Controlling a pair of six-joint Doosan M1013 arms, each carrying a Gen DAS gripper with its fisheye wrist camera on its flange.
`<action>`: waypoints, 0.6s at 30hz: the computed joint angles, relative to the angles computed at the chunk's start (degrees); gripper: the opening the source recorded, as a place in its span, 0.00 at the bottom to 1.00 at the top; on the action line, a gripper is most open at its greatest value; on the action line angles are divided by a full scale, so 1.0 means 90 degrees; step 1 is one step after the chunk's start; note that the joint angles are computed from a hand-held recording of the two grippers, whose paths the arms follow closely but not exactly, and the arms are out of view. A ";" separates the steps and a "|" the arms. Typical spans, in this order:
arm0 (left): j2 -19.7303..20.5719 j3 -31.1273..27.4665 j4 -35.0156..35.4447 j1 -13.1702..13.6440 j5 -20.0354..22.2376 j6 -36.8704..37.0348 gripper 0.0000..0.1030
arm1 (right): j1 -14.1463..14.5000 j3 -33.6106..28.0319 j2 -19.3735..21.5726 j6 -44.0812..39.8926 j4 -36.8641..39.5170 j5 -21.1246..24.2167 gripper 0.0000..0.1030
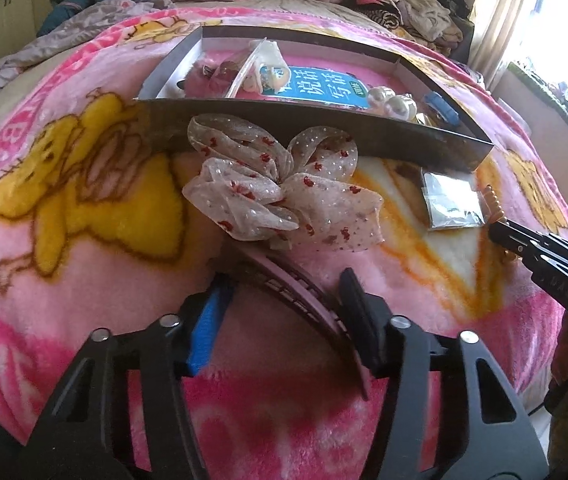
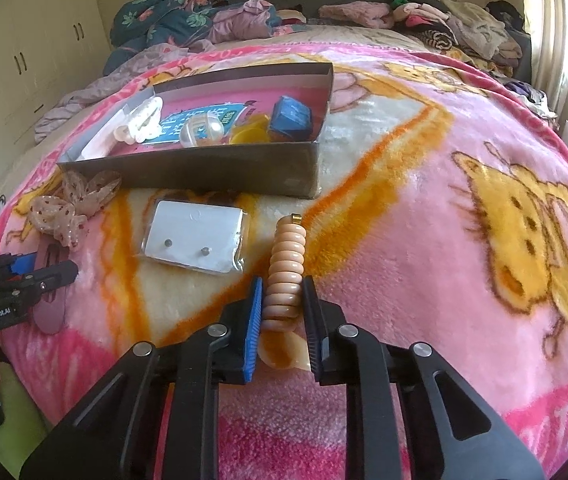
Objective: Organize jewelry
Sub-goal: 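Grasp the dark brown claw clip with left tool while right grasps the orange coiled hair tie, then lift and carry the brown clip and orange coil over the pink box with both tools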
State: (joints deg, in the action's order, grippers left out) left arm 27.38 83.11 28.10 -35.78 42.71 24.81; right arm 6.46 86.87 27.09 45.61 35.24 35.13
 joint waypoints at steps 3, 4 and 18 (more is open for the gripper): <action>-0.0063 0.0091 -0.0103 0.0008 -0.0153 0.0106 0.26 | -0.0026 0.0042 -0.0042 -0.0003 0.0005 -0.0009 0.18; -0.0082 0.0119 -0.0136 0.0007 -0.0182 0.0145 0.25 | -0.0029 0.0051 -0.0053 0.0001 0.0004 -0.0013 0.18; -0.0378 0.0511 -0.0477 0.0071 -0.0524 0.0180 0.06 | 0.0002 0.0234 -0.0315 -0.0584 0.0504 0.0026 0.18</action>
